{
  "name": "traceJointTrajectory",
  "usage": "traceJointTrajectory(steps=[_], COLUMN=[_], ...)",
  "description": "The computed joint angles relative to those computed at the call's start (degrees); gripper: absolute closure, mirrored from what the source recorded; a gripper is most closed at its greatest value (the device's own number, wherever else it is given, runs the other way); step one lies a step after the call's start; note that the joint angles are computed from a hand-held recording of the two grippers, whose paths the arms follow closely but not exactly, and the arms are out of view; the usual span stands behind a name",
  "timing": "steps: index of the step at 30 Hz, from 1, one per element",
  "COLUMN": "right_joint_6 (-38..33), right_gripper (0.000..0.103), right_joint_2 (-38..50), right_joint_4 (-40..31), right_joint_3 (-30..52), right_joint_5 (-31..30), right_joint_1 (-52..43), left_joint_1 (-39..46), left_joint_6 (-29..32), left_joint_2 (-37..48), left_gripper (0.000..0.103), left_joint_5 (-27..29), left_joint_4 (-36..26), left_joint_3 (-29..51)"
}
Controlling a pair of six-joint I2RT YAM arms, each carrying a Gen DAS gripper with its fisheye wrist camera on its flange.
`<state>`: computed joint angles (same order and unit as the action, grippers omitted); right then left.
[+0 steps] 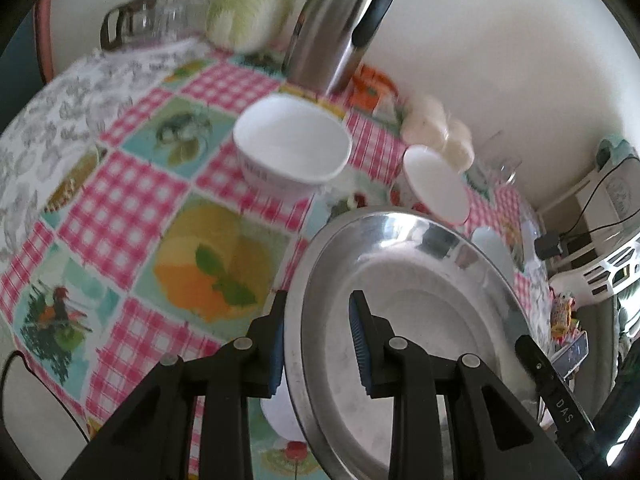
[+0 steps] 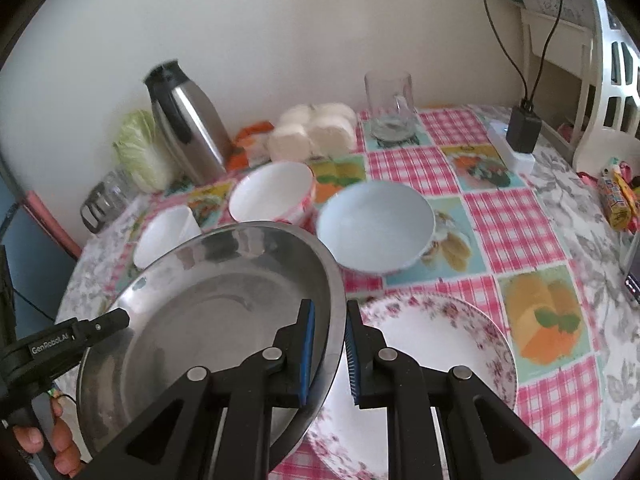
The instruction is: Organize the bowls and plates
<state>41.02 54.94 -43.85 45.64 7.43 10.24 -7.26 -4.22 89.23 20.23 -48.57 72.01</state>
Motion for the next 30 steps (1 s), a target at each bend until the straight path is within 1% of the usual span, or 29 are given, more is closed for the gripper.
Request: traceJointTrajectory(steps=[4,8,15,19,22,30], right_joint_6=[-0.1,0.0,0.2,0.3,-0.2,-0.5], right_gripper=[0.086,0.086,0.086,0.086,0.086,0.086], right_joint_2=[0.5,2.7,5.1,7.2,9.3,10.8], right_joint_4=[0.5,1.2,2.0,2.2,2.4,2.6], right_joint_3=[-1.3,-1.6,-1.4,-0.9,-0.5,-0.2], right_joint_5=[-1.9,-2.1,-2.7,-3.4,-4.1,-4.9], right_joint_1=[-0.7,0.2,0.6,0.8,0.8,0.7], left_joint_1=[-0.1,-0.4,-0.1,-0.3,-0.2,0.6], left_joint_6=[-0.1,-0.2,0.0,-0.3,-0.6,-0.6], left_joint_2=[2.0,2.8,5.2,6.6,7.6,10.6], left_gripper=[0.074,0.074,0.074,0.074,0.074,0.074], left_joint_5=[-0.7,-2.3,-3.1,-4.5,-5.0,-5.0], left_joint_4=[-1.6,-1.7,-2.8,-3.3,-4.1,-6.3], left_joint_3=[0.3,0.7,2.4,3.0,3.3,4.4])
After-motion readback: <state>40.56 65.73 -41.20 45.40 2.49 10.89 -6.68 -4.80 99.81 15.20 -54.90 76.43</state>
